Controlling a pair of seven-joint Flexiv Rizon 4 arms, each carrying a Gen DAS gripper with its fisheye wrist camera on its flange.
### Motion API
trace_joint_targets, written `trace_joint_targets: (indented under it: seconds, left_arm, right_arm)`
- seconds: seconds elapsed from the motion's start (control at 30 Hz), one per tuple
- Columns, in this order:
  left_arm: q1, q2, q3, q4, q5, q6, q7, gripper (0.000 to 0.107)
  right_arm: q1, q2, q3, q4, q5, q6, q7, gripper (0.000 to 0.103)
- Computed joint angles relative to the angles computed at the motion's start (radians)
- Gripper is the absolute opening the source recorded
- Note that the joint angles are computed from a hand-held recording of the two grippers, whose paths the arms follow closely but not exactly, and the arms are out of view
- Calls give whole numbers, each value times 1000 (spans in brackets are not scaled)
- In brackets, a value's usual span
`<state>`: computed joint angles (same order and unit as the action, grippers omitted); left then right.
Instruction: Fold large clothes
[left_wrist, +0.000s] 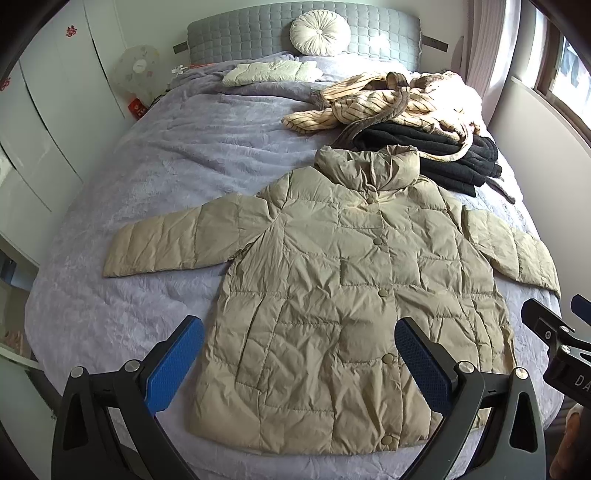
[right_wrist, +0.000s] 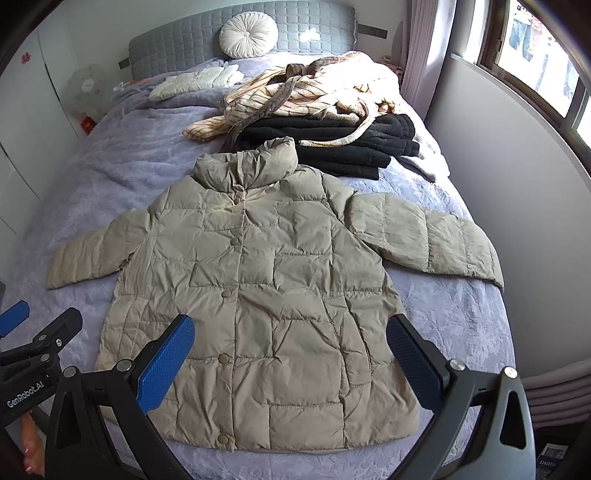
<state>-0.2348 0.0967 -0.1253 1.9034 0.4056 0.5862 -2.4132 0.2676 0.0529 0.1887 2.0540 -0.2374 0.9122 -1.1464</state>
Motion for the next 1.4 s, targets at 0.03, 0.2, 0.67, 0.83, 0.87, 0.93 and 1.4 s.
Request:
trace_joint_targets:
  seconds: [0.03,0.2,0.67,0.83,0.87,0.93,1.4]
  left_arm:
    - [0,1,0,1,1,0,1,103]
    - [2,7,4,9,-6,3,7,103]
    - [4,4,0,5,-4,1,7,103]
    - [4,9,4,16,-6,4,5,103]
    - [5,10,7,25,-6,12,4,103]
    - [8,11,5,27,-7,14,5,103]
    - [12,9,1,23,-10,10,9,103]
  right_arm:
    - [0,0,0,0,1,0,-1,103]
    - [0,2,0,1,4,-2,-3,103]
    - [2,-2,0,-2,0,-3,0,103]
    - [3,-4,0,-4,1,-5,1,103]
    - [3,-3,0,-3,2,-5,0,103]
    - [3,-5,0,-3,0,-5,2,103]
    - [4,-7,0,-5,0,-6,2,103]
